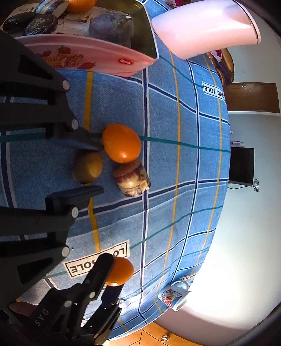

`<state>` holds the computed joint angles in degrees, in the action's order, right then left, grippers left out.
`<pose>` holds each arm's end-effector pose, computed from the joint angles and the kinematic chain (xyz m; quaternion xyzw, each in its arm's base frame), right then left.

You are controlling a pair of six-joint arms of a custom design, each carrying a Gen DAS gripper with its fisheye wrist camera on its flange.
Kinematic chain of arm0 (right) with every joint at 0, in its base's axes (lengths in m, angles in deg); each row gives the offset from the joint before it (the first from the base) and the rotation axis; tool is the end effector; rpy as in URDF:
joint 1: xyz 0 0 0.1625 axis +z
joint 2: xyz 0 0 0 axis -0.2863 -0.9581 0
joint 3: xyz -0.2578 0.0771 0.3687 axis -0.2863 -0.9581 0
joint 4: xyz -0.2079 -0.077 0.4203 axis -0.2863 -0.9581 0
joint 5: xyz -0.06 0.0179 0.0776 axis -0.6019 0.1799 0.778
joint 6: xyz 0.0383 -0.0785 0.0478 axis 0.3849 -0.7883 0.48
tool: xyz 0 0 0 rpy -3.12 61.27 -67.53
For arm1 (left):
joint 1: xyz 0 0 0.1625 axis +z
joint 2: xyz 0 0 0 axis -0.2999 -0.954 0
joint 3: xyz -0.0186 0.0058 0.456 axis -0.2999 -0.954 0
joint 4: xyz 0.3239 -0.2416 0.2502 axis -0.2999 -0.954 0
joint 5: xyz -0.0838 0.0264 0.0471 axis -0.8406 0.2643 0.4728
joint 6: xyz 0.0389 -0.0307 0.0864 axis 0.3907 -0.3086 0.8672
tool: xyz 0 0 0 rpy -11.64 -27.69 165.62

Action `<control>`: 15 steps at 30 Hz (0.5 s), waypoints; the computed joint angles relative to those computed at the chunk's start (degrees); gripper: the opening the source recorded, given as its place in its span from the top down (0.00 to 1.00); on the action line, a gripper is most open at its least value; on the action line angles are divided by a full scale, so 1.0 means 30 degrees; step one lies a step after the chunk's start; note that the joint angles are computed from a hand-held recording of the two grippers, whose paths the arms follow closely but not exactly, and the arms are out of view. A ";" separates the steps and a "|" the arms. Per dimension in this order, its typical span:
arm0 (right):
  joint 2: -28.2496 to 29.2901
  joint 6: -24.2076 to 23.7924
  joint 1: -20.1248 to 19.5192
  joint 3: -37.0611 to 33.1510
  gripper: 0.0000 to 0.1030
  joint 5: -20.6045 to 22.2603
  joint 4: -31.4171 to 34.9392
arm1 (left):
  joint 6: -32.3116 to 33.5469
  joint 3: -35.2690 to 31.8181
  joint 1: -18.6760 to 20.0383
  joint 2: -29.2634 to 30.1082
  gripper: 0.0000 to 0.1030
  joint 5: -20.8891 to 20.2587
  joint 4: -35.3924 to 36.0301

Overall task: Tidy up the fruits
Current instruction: 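Grasp an orange with the right tool while the left tool reaches for a small yellow fruit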

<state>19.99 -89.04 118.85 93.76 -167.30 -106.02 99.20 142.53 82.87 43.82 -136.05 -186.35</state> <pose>0.2599 -0.7882 0.0898 0.2299 -0.8773 0.3244 0.2686 -0.1646 -0.8135 0.1613 0.2239 0.9034 -0.2629 0.2541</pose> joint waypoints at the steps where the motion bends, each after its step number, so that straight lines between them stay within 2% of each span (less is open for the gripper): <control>1: -0.0015 0.0004 -0.0007 0.0015 0.63 0.0049 0.0000 | 0.0026 0.0036 0.0013 -0.0033 0.71 -0.0152 0.0016; 6: -0.0146 0.0046 -0.0069 0.0209 0.63 0.0385 -0.0232 | 0.0558 0.0634 -0.0034 -0.0380 0.71 -0.0747 -0.0929; 15: -0.0359 -0.0321 -0.0120 0.0714 0.63 0.1033 -0.1333 | 0.2151 0.1569 -0.0362 -0.0563 0.71 -0.0483 -0.3724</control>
<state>18.91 -90.00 118.48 95.90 -164.20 -110.02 105.66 147.23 81.78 42.13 -137.50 -197.52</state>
